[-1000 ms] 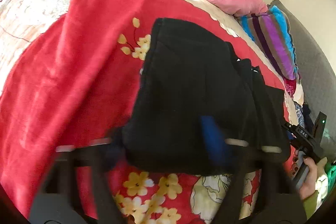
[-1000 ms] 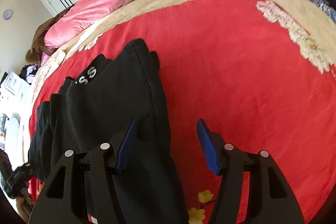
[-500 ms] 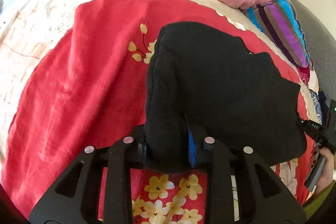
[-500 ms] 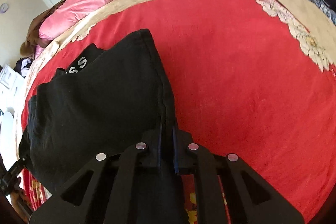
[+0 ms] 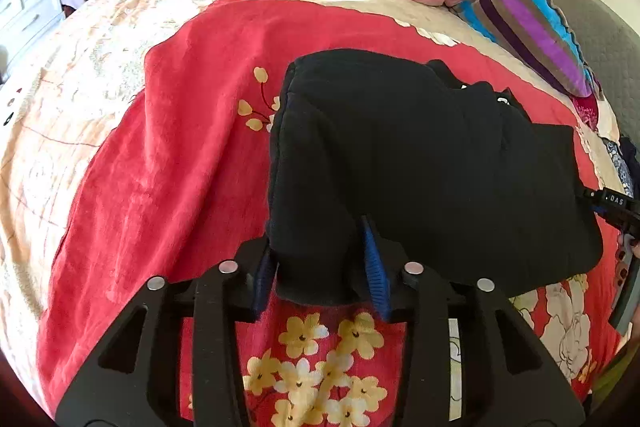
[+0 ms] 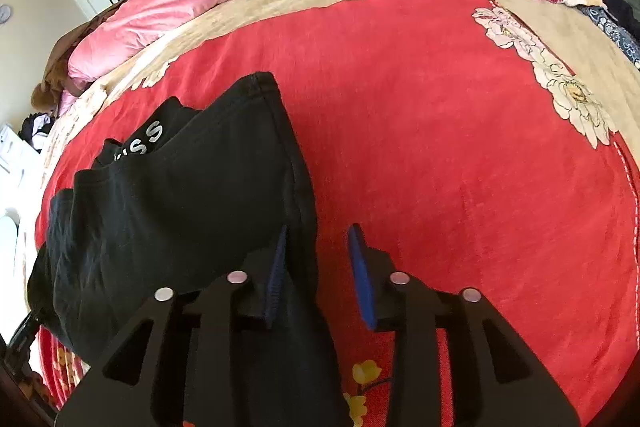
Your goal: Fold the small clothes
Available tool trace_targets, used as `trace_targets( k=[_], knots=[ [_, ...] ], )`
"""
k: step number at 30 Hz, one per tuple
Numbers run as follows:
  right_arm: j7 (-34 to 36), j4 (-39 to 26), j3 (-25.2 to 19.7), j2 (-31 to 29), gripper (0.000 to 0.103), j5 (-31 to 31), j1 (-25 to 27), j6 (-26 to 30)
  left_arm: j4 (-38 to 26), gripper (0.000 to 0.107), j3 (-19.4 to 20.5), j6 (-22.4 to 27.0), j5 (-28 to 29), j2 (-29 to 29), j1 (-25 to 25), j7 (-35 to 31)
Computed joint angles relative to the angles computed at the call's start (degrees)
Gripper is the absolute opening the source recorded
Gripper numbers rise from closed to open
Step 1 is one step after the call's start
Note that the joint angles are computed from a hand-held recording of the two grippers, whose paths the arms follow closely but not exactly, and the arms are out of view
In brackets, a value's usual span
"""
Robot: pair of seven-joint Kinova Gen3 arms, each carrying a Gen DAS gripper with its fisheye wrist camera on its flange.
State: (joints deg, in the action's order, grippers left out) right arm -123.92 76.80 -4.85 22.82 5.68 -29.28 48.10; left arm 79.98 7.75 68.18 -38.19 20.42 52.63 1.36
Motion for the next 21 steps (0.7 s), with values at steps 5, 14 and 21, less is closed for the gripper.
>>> trace_targets(
  k=[5,14,21],
  knots=[
    [-1.4,1.53,0.22,-1.39,0.046,-0.13,0.34,-2.07,-0.95,0.037,0.13,1.16,-0.23,0.06,0.39,-0.7],
    [-3.5,3.89,0.17,-4.34,0.069,0.86,-0.18,-6.11,-3.06,0.046,0.18,4.65,-1.42,0.17,2.19,-1.25],
    [-8.26,5.87,0.93,-7.21,0.076,5.8,-2.01,-8.51,-4.45,0.058,0.68,7.43,-3.02,-0.36,3.43,-1.2]
  ],
)
